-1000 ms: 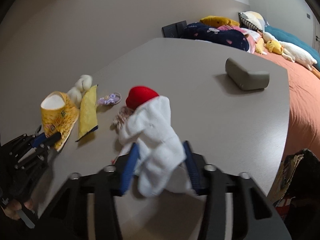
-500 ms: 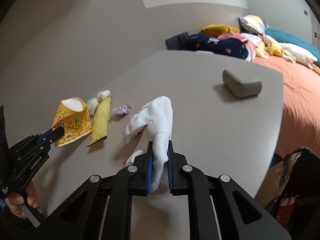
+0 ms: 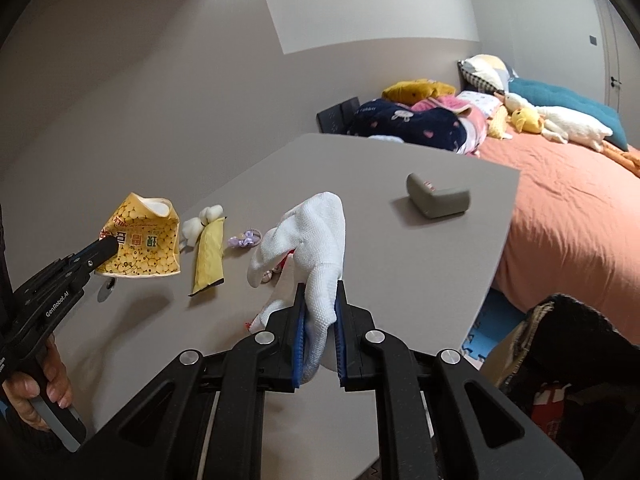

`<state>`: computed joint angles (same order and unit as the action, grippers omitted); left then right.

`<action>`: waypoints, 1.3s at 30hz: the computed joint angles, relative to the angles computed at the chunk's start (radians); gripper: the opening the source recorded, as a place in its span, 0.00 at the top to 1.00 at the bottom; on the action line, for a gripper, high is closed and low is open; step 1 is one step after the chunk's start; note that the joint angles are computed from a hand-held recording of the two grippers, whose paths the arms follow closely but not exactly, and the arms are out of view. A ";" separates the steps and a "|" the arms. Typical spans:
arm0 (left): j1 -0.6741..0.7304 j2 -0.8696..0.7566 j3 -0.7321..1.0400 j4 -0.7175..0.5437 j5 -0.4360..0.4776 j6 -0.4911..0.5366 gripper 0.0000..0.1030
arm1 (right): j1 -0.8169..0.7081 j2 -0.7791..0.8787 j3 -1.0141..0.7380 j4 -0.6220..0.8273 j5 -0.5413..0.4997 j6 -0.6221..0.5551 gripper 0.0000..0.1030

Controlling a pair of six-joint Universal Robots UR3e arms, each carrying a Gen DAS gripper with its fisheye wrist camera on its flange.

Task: Organize soft objects
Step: 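Lift the snack bag and glove and carry them toward the bin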

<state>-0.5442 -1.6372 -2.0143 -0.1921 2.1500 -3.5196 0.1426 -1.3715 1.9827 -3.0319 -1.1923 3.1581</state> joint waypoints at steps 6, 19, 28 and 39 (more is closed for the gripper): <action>-0.102 -0.045 0.098 -0.058 0.063 -0.027 0.93 | -0.067 -0.128 0.105 0.002 0.038 -0.022 0.87; -0.228 -0.188 0.308 -0.152 0.093 -0.087 0.93 | -0.261 -0.373 0.280 0.087 0.159 -0.111 0.87; -0.271 -0.327 0.488 -0.201 0.051 -0.089 0.93 | -0.453 -0.556 0.382 0.217 0.260 -0.207 0.87; -0.324 -0.502 0.750 -0.288 0.001 -0.062 0.93 | -0.772 -0.849 0.466 0.582 0.428 -0.431 0.87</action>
